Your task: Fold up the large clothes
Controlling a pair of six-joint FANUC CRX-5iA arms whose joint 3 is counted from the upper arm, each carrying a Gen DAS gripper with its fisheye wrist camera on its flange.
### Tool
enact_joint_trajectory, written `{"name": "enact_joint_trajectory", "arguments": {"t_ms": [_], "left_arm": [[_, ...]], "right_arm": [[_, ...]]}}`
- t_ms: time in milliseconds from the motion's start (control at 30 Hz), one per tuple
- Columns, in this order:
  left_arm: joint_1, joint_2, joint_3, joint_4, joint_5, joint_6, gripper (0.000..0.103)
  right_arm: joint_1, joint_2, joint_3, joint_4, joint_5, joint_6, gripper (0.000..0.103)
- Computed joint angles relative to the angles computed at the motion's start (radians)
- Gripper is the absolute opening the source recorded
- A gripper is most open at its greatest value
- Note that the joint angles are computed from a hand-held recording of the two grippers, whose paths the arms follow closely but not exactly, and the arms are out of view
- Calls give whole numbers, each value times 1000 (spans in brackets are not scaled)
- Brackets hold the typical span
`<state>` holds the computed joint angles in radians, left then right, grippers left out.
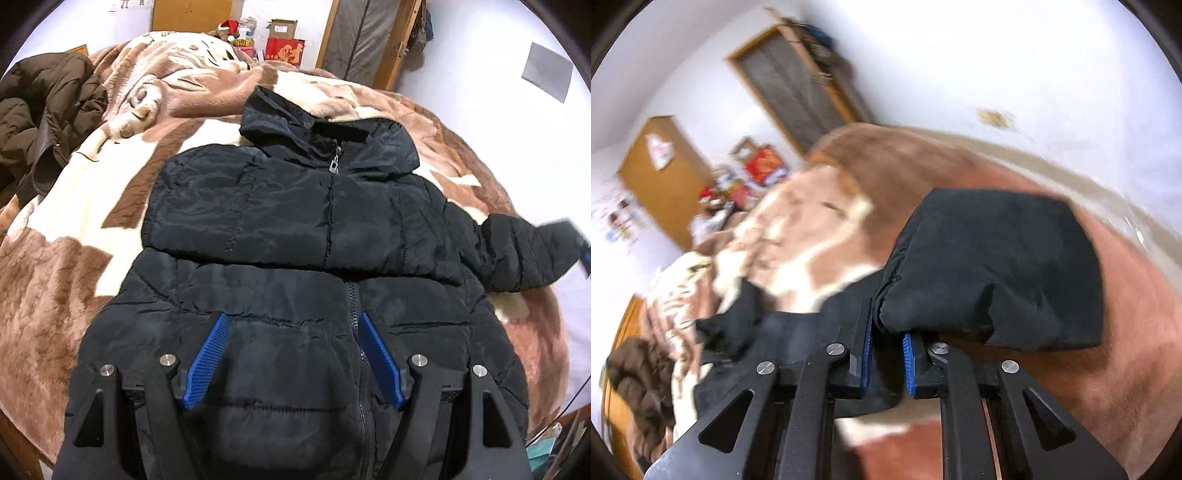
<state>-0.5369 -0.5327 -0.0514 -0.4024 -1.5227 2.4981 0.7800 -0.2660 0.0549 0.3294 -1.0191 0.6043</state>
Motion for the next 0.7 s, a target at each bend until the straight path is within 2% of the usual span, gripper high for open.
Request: {"name": "enact_joint_trajectory", "arguments": {"t_ms": [200, 367, 567, 700], "left_arm": [[-28, -51, -6, -28, -16, 42, 75], [11, -111, -42, -15, -13, 44, 75], [186, -208, -123, 76, 11, -44, 75], [365, -285, -189, 180, 29, -162, 75]], "right_arm": [[155, 86, 171, -12, 2, 111, 14], [251, 216, 287, -48, -30, 206, 14], [307, 347, 349, -148, -64, 310, 14], [324, 437, 400, -211, -101, 363, 14]]}}
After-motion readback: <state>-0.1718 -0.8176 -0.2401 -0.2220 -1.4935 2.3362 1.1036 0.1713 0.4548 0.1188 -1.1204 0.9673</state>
